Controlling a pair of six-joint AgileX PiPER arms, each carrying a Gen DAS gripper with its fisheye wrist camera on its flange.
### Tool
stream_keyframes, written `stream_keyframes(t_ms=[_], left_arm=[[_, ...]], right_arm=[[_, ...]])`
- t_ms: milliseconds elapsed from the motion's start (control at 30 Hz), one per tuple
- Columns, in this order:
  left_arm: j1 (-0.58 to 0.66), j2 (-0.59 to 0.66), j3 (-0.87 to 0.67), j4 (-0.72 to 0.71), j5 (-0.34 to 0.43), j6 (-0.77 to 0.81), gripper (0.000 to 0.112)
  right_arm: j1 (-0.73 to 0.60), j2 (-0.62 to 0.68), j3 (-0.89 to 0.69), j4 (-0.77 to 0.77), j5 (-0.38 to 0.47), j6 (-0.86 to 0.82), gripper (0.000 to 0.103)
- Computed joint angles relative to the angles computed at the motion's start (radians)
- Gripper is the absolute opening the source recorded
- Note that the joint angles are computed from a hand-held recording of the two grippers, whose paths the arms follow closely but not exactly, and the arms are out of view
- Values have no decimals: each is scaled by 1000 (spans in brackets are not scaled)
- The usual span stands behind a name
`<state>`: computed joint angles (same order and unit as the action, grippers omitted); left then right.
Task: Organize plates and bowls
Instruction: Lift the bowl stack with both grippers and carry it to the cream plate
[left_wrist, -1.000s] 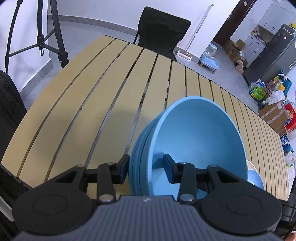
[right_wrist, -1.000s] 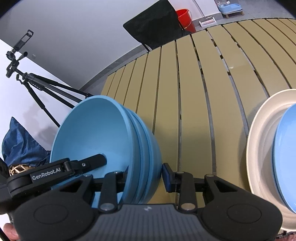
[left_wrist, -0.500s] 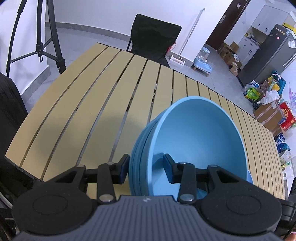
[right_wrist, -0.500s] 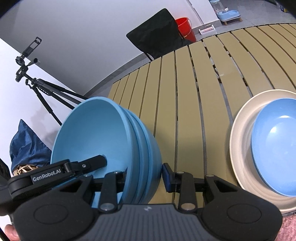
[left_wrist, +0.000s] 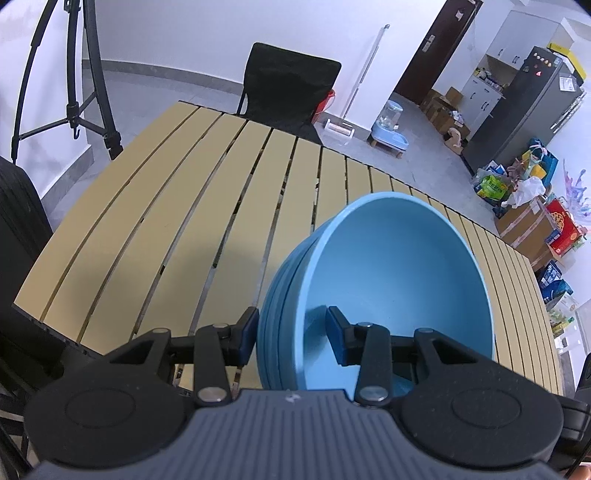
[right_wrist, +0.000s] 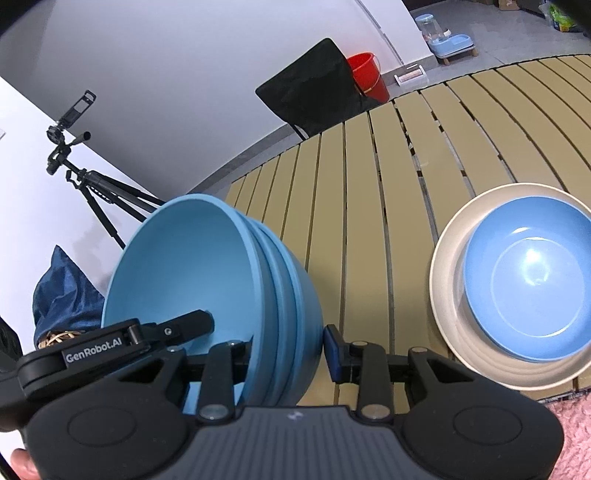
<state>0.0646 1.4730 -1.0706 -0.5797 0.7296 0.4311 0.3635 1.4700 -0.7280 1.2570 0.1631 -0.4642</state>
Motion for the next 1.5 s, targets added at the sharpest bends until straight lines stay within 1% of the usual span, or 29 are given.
stream_keyframes(t_ms=[67, 333, 600, 800, 867, 1167, 1367, 1500], left_arm=[[-7, -20, 11, 0, 1, -3, 40], [-53, -71, 43, 12, -1, -34, 40], [-123, -98, 59, 40, -18, -80, 40], [-192, -89, 57, 66, -38, -121, 40], [-218, -84, 53, 81, -45, -141, 40], [-310, -45, 23, 133, -68, -211, 40], [-362, -16, 6, 168, -87, -254, 40], [-391, 13, -17, 187, -90, -281, 40]], right_arm=[[0, -23, 18, -5, -5, 7, 31], [-18, -128, 93, -115, -9, 122, 31], [-73, -219, 168, -84, 9, 85, 31], [-132, -286, 228, -58, 31, 56, 31], [-166, -303, 249, -19, 49, 8, 31], [-311, -351, 303, 60, 137, -120, 31], [-409, -364, 322, 81, 204, -179, 31], [-456, -362, 330, 92, 232, -205, 31]])
